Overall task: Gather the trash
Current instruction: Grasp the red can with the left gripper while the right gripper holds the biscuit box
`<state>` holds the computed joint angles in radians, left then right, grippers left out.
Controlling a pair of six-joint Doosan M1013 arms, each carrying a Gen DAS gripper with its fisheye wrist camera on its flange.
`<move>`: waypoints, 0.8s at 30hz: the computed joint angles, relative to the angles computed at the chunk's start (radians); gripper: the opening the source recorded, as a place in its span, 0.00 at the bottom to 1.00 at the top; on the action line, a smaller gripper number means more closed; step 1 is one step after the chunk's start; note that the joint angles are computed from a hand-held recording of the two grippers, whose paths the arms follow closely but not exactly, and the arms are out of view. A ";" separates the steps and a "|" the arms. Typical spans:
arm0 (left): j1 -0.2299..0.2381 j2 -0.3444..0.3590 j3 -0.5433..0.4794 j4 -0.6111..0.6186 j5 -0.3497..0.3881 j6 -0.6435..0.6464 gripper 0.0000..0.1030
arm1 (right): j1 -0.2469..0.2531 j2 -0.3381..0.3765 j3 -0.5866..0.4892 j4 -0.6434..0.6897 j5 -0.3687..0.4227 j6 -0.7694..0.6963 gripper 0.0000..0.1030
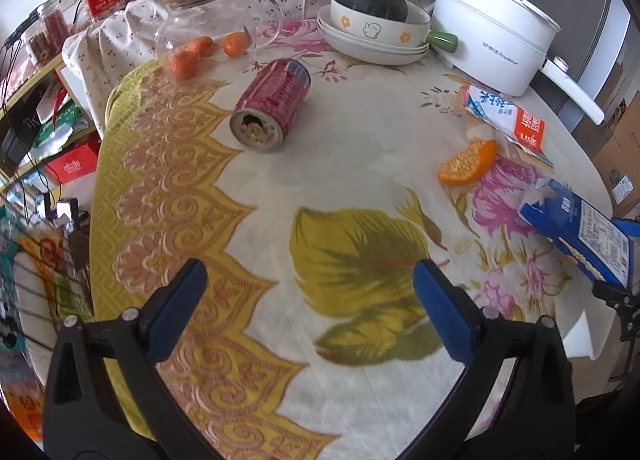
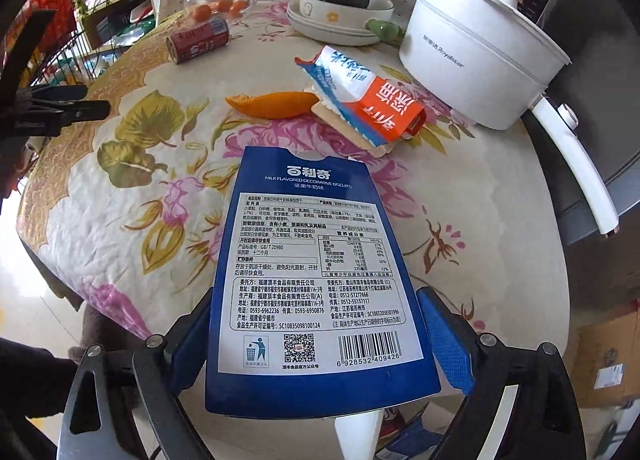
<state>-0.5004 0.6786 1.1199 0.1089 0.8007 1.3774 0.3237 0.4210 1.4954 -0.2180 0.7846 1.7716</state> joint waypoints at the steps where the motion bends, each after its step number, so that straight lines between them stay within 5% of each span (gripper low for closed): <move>1: -0.002 0.017 -0.026 0.022 0.007 -0.001 0.99 | -0.006 -0.004 0.002 0.008 -0.007 -0.003 0.92; 15: 0.014 0.224 -0.348 0.123 0.096 0.004 0.87 | -0.054 -0.006 0.001 0.106 -0.022 -0.063 0.92; 20: 0.025 0.229 -0.340 0.056 0.077 0.006 0.55 | -0.050 0.003 -0.003 0.105 -0.013 -0.068 0.92; 24: 0.021 0.194 -0.273 0.057 0.037 -0.038 0.55 | -0.046 0.001 0.004 0.084 -0.016 -0.042 0.92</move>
